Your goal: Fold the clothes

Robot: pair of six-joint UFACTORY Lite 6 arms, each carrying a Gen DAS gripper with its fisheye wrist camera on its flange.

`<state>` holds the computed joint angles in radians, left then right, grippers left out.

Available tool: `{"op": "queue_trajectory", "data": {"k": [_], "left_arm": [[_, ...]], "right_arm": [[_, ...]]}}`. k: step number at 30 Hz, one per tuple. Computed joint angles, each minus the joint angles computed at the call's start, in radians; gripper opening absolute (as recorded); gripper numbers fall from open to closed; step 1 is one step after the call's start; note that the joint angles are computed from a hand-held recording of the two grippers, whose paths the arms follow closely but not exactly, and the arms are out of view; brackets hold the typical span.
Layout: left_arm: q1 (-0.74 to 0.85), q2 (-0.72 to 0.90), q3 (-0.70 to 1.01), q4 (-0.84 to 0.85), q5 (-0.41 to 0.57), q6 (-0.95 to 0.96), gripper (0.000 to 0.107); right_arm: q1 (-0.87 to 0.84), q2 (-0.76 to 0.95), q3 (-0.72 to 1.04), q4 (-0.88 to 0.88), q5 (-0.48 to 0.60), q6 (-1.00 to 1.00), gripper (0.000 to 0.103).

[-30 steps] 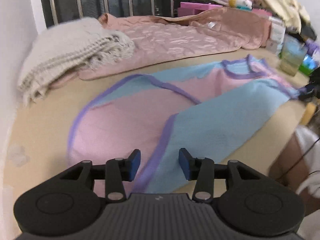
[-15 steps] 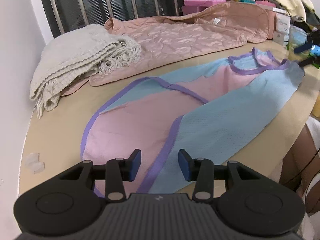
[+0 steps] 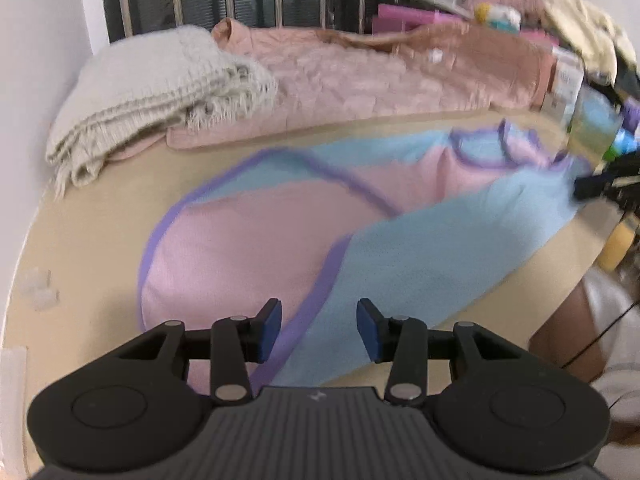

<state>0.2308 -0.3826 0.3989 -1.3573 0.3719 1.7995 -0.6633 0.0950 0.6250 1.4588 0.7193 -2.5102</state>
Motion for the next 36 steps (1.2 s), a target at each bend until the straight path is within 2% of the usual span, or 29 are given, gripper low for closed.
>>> {"op": "queue_trajectory", "data": {"k": [1,2,3,4,5,7,9,14,16,18,20,21,22,23,25,29,36], "left_arm": [[-0.009,-0.015,0.028,0.026,0.004,-0.028,0.043],[-0.017,-0.027,0.058,0.046,0.008,-0.048,0.048],[-0.062,0.001,0.105,0.036,-0.03,-0.026,0.055],[-0.097,0.043,0.161,0.023,-0.055,0.012,0.067],[-0.149,0.127,0.229,-0.006,-0.101,0.039,0.071],[-0.22,0.313,0.395,0.019,-0.146,0.033,0.071],[-0.251,0.48,0.557,0.145,-0.154,-0.09,0.071],[-0.257,0.868,0.972,0.558,-0.065,-0.564,0.07],[-0.246,0.951,1.052,0.622,-0.046,-0.627,0.067],[-0.223,0.998,1.089,0.59,-0.004,-0.582,0.055],[-0.185,1.013,1.093,0.481,0.06,-0.459,0.033],[-0.163,1.019,1.095,0.436,0.097,-0.409,0.028],[-0.157,1.018,1.093,0.425,0.092,-0.401,0.014],[-0.157,1.007,1.076,0.4,0.075,-0.378,0.007],[-0.157,0.985,1.042,0.342,0.041,-0.321,0.004],[-0.147,0.842,0.881,0.079,0.018,-0.056,0.004],[-0.18,0.449,0.387,-0.54,-0.064,0.611,0.005]], "right_arm": [[0.014,-0.027,0.008,-0.029,0.004,0.039,0.016],[0.019,-0.039,0.036,-0.07,0.049,0.086,0.017],[0.025,-0.048,0.066,-0.102,0.094,0.127,0.025],[0.043,-0.049,0.102,-0.125,0.134,0.168,0.038],[0.092,-0.037,0.147,-0.131,0.144,0.208,0.043],[0.226,0.009,0.243,-0.117,0.094,0.272,0.045],[0.377,0.107,0.371,-0.105,-0.014,0.346,0.045],[0.604,0.425,0.746,-0.334,-0.189,0.725,0.041],[0.618,0.515,0.853,-0.461,-0.196,0.894,0.037],[0.604,0.569,0.911,-0.514,-0.166,0.975,0.032],[0.586,0.614,0.958,-0.541,-0.131,1.024,0.026],[0.575,0.613,0.949,-0.512,-0.117,0.991,0.021],[0.571,0.613,0.946,-0.497,-0.11,0.972,0.006],[0.567,0.613,0.943,-0.483,-0.103,0.953,0.003],[0.56,0.604,0.925,-0.438,-0.095,0.899,0.003],[0.542,0.488,0.783,-0.242,-0.091,0.685,0.003],[0.44,0.11,0.357,-0.034,-0.032,0.268,0.003]]}}
